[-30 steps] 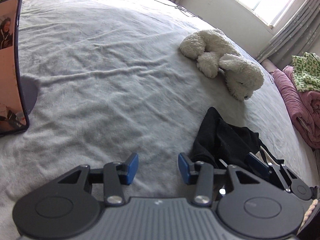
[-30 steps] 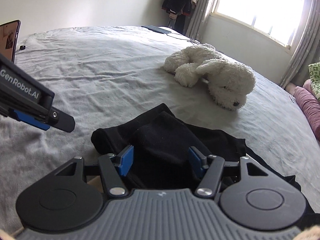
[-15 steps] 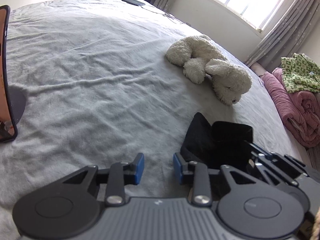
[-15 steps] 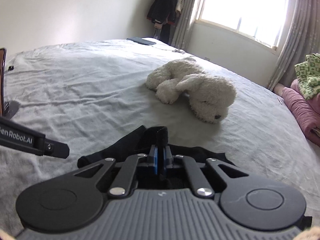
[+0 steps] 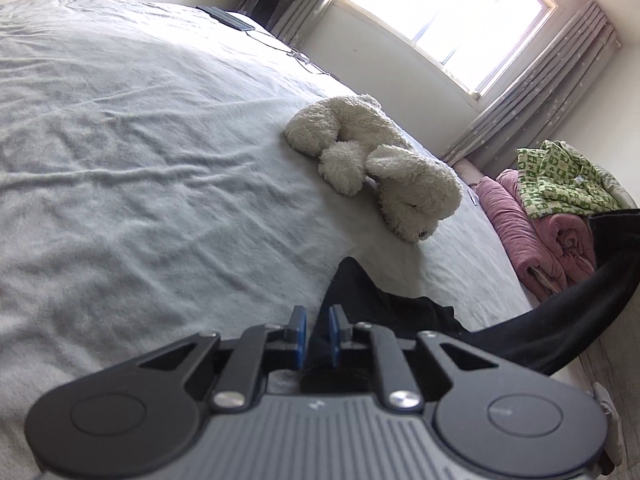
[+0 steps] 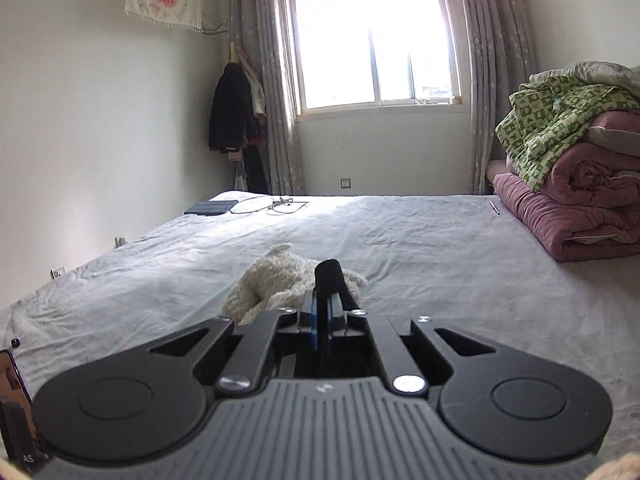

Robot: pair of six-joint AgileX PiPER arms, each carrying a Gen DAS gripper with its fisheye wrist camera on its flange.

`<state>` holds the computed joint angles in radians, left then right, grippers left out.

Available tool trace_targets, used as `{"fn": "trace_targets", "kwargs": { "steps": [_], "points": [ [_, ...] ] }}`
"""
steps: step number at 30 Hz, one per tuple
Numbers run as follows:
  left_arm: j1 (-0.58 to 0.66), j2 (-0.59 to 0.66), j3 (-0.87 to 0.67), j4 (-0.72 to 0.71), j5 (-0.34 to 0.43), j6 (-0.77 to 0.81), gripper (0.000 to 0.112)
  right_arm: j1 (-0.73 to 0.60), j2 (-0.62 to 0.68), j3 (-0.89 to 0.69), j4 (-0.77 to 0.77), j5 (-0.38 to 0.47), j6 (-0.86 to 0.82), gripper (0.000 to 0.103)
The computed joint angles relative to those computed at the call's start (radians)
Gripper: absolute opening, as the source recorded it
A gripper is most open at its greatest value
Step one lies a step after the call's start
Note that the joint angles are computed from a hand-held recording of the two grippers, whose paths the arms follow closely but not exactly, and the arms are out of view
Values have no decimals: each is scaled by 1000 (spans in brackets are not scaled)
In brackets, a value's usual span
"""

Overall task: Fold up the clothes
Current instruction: 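Close both grippers on the hem of the black shirt, then lift the black shirt hem with both grippers and fold it toward the collar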

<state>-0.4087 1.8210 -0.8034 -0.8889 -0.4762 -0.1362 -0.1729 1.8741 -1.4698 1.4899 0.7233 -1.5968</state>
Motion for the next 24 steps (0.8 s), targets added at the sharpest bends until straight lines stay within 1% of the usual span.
{"fn": "trace_targets", "kwargs": {
  "steps": [2,4,8,12,14,17,19,24],
  "points": [
    [-1,5,4,46,-10,-49,12,-21,-15,-5,19,27,1,5],
    [-10,8,3,68,-24,-62,12,-40,-27,0,45,50,-14,5],
    [-31,13,2,133,-53,-94,11,-75,-26,5,72,73,-39,5],
    [-54,31,-25,153,-36,-38,11,-128,-6,24,88,97,-57,5],
    [-68,44,-52,113,-3,48,12,-163,7,44,103,117,-76,5],
    [-83,71,-97,3,54,215,12,-226,36,79,129,152,-116,5],
    [-97,86,-116,-74,62,315,12,-265,63,98,121,157,-124,5],
    [-114,97,-131,-140,60,411,12,-356,158,114,70,153,-83,5]
  ]
}}
